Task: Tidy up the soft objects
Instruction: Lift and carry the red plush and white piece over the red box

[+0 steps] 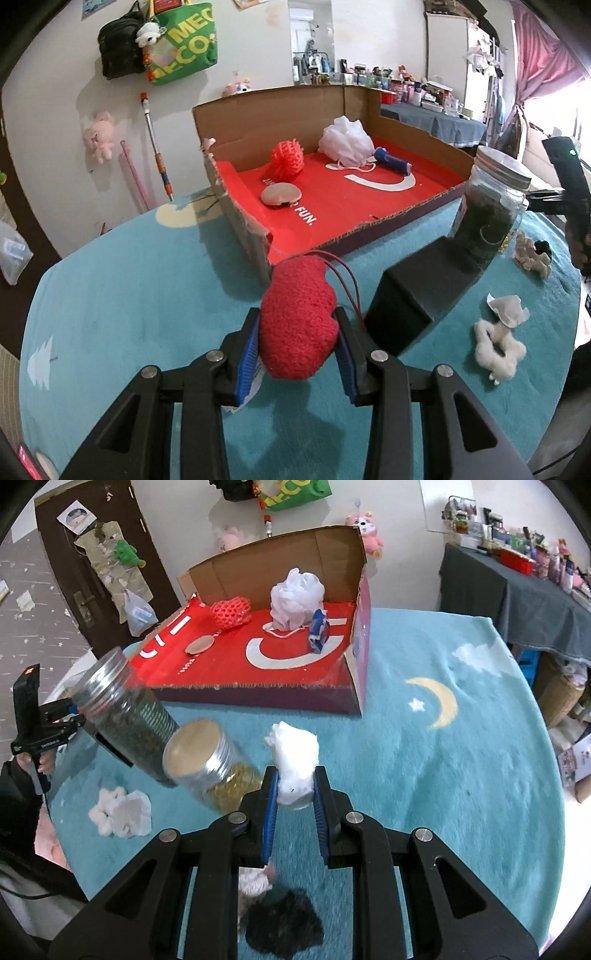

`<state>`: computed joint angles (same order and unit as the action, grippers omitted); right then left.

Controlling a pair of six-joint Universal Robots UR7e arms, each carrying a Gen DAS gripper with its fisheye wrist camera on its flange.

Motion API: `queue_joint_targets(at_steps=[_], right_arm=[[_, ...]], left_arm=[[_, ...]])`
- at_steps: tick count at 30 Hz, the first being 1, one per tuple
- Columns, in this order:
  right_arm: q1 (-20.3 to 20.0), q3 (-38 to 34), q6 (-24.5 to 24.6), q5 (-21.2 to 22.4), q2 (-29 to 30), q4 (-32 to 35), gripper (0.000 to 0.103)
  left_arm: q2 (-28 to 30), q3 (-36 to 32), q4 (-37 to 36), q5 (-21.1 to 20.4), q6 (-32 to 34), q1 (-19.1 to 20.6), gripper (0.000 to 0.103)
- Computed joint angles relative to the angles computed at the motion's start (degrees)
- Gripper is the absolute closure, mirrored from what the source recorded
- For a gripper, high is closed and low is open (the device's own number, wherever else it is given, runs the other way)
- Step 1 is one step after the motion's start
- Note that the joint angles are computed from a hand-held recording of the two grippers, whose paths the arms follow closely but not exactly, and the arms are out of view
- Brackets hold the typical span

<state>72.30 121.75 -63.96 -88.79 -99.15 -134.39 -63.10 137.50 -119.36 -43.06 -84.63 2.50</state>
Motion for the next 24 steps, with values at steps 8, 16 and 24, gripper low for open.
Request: queue_joint_targets(at_steps=[8, 16, 24], right_arm=[[2.2, -3.4, 0.8, 0.0, 3.3, 3.6, 0.086], [5.7, -7.6, 2.8, 2.2, 6.2, 6.6, 0.086], [12.9, -9.8, 7.1, -2.9, 12.6, 1.5, 0.086]], left_arm=[[-0.5, -0.2, -5.9, 2.5, 8.2, 3.0, 0.063], [-0.2, -2.7, -10.1, 5.7, 13.2, 6.4, 0.063], [5.1, -11.9, -11.2, 6.0, 17.7, 12.9, 0.063]])
